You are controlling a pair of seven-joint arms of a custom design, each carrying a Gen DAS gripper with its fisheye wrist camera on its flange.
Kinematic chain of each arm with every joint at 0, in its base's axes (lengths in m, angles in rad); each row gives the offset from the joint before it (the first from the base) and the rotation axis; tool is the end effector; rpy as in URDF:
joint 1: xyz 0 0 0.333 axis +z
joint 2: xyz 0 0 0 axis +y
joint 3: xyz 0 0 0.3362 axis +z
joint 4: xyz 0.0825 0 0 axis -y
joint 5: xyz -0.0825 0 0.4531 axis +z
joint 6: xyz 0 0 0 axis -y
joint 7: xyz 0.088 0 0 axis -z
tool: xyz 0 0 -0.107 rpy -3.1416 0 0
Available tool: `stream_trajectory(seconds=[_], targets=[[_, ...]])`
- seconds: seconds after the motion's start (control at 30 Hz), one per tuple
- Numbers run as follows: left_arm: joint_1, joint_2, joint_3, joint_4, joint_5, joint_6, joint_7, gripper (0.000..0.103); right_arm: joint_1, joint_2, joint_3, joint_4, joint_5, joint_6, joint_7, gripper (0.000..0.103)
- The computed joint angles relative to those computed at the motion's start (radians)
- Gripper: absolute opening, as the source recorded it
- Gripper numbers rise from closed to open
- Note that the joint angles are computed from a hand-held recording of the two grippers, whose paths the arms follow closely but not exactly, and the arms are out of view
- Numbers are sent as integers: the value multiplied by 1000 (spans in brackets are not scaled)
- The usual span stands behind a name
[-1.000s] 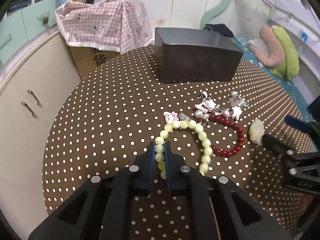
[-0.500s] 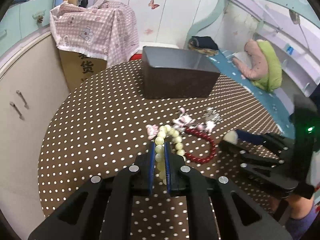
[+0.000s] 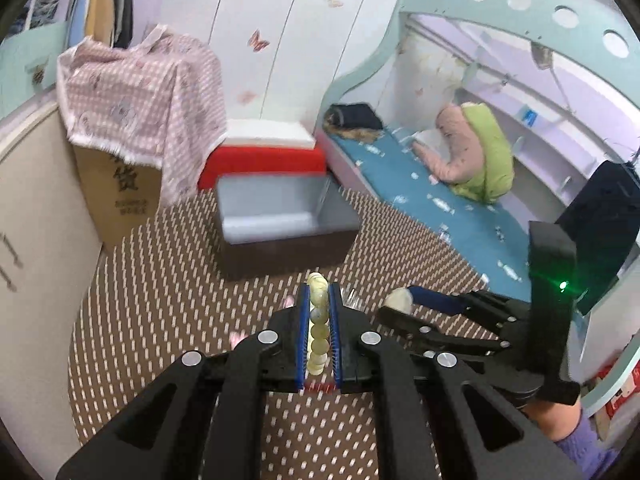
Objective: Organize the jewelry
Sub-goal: 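Carry the bracelet and jade pendant into the dark metal box and release both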
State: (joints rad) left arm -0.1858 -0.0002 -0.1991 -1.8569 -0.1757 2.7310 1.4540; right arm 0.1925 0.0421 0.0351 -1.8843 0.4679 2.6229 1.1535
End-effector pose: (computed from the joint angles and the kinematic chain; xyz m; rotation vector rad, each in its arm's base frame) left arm 0.6316 -0.2487 0.6189 -1.6967 1.9519 -1.1336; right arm 0.6701 0.1440 0.5570 -1.9467 1.4071 -0.3703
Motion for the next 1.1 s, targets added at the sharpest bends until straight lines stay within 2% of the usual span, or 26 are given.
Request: stream_trajectory(seconds=[0.07,0.17,0.27,0.37,0.47,0.6,0.8,1.0,1.1], targets=[[2,31,0,56,3,5,19,8,-1,31,1,57,8,4,-4,43],[10,95,0,161,71,-9,-18,8,-4,80,5,141,17,2,-7,43],[28,177,-7,279,83,-49,-31,8,-6,167,10,269,2,-34,15,43],[34,285,-2,427,135,-130,-74,8,-3,257,10,397,-43,-95,59,43],[50,381,-17,545,126,-224,-86,8,0,350,11,522,-82,-172,95,43],[53,479,-21,657,136,-321,-97,8,7,416,16,606,-123,-231,116,43],[57,546,-24,717,137,-389,-102,8,17,499,17,716,-169,-318,132,43],[54,539,-23,703,153,-381,-88,9,26,545,19,787,-192,-362,142,43],[49,528,-17,687,165,-368,-102,20,24,553,23,798,-187,-374,145,43]])
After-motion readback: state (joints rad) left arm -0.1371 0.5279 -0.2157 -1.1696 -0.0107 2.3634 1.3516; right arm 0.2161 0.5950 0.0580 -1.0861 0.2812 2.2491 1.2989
